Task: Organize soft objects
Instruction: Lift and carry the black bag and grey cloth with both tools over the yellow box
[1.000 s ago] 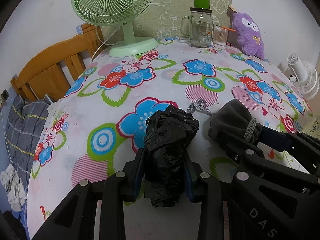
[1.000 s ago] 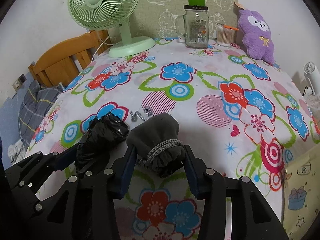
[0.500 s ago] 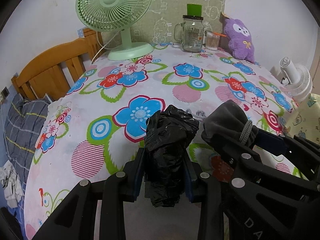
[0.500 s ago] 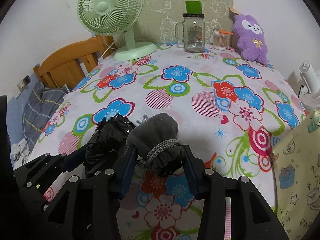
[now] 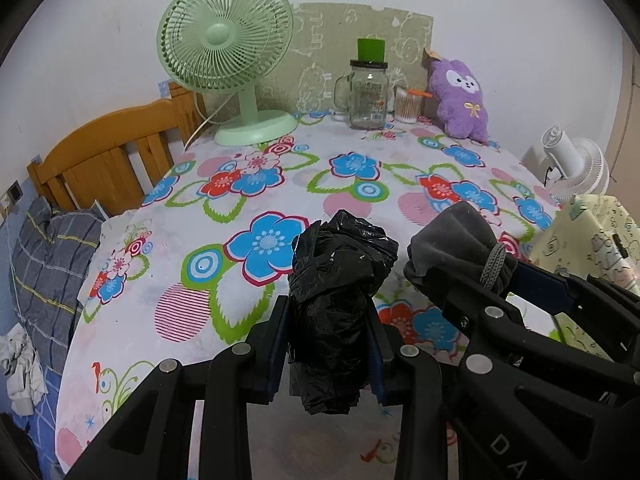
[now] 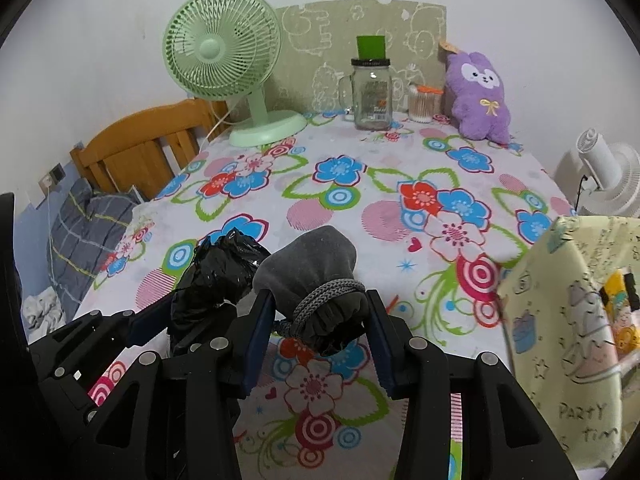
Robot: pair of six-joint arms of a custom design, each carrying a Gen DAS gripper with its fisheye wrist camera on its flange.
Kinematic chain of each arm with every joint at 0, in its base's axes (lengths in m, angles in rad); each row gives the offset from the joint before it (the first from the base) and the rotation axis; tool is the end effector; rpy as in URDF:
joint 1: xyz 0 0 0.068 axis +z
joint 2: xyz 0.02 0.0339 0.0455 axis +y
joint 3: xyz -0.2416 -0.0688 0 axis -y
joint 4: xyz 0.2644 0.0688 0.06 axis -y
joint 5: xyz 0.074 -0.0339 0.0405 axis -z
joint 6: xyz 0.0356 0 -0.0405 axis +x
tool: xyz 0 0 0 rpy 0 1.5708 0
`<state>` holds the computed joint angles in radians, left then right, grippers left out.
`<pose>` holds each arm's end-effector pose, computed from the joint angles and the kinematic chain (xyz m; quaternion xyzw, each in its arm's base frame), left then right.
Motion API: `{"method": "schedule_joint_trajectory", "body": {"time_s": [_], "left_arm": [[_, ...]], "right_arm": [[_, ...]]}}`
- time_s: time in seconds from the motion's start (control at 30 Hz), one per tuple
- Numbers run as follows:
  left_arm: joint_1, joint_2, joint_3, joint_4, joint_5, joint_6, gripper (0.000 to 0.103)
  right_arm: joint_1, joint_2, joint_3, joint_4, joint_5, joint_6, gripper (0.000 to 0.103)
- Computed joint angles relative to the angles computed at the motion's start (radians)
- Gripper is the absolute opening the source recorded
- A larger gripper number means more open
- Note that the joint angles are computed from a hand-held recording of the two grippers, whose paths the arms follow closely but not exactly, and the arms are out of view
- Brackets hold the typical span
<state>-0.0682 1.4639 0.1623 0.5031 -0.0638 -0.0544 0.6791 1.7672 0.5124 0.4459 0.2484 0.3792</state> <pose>0.1985 -0.0113 0.0363 -0.0056 0.9260 0.0064 0.3775 0.2243 0.1698 0.0393 -0.0921 0.9177 0.0870 0.3765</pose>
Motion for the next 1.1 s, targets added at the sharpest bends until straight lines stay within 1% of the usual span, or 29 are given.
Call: {"method": "schedule_joint_trajectory", "body": {"time_s": [0.3, 0.47, 0.6, 0.77, 0.93, 1.1], "left_arm": [[-0.087, -0.244, -0.067, -0.142, -0.072, -0.056, 0.034], [-0.153, -0.419, -0.093, -0.273, -0.129, -0.092, 0.034], [-0.209, -0.587, -0.108, -0.407, -0.176, -0.117, 0.034], [-0.271, -0.777, -0.124, -0.561, -0.225, -0.148, 0.034], [-0.308, -0.982, -0.141, -0.724, -0.243, -0.173, 0.034], [-0.381, -1.053, -0.127, -0.799, -0.306, -0.193, 0.034]], "right_arm": [[0.001, -0.16, -0.104, -0.013, 0.008, -0.018, 0.049], [-0.005, -0.268, -0.16, -0.035, 0.004, -0.024, 0.049], [-0.008, -0.37, -0.204, -0.065, 0.006, -0.031, 0.049], [-0.003, -0.518, -0.255, -0.131, 0.019, -0.04, 0.049], [0.019, -0.655, -0.292, -0.207, 0.043, -0.043, 0.049], [0.013, -0.804, -0.338, -0.28, 0.046, -0.045, 0.049]]}}
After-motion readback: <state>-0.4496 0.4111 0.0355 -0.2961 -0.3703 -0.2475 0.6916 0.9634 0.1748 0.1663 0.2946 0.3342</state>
